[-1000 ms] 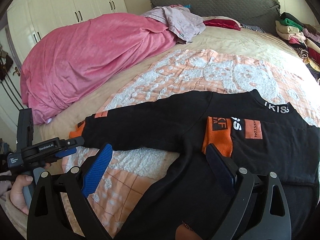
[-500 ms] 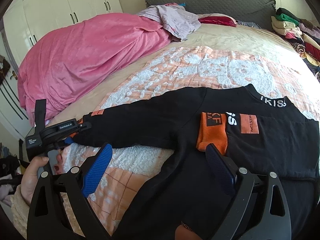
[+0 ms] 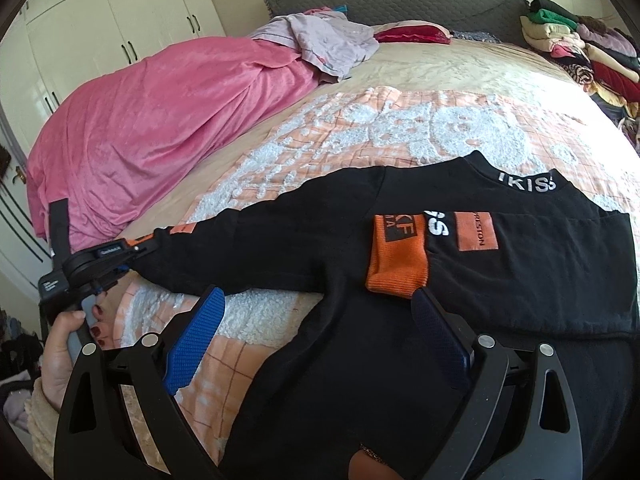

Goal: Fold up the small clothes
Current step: 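Fold the sleeve across the shirt body and open the left gripper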

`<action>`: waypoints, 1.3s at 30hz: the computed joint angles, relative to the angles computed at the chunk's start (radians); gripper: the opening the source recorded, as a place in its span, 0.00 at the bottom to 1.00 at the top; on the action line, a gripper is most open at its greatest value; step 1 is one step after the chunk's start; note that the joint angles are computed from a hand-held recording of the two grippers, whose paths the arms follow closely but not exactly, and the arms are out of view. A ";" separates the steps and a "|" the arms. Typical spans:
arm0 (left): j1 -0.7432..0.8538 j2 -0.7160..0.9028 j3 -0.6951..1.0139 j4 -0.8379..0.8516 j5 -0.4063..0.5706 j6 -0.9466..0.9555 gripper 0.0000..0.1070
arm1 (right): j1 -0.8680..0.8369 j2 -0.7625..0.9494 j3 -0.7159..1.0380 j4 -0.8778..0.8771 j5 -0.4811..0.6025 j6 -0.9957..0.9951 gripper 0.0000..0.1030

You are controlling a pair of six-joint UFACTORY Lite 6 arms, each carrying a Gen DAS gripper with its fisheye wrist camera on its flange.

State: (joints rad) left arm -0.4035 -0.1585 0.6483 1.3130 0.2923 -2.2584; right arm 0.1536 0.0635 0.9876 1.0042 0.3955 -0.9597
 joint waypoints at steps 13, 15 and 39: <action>-0.246 0.030 0.268 -0.129 0.183 0.224 0.08 | -0.178 -0.066 -0.061 0.095 0.077 -0.096 0.91; -0.274 0.070 0.324 -0.130 0.191 0.241 0.08 | -0.211 -0.075 -0.069 0.108 0.093 -0.113 0.91; -0.471 0.622 1.013 -0.352 0.189 0.609 0.08 | -0.676 -0.060 -0.074 0.157 0.270 -0.222 0.91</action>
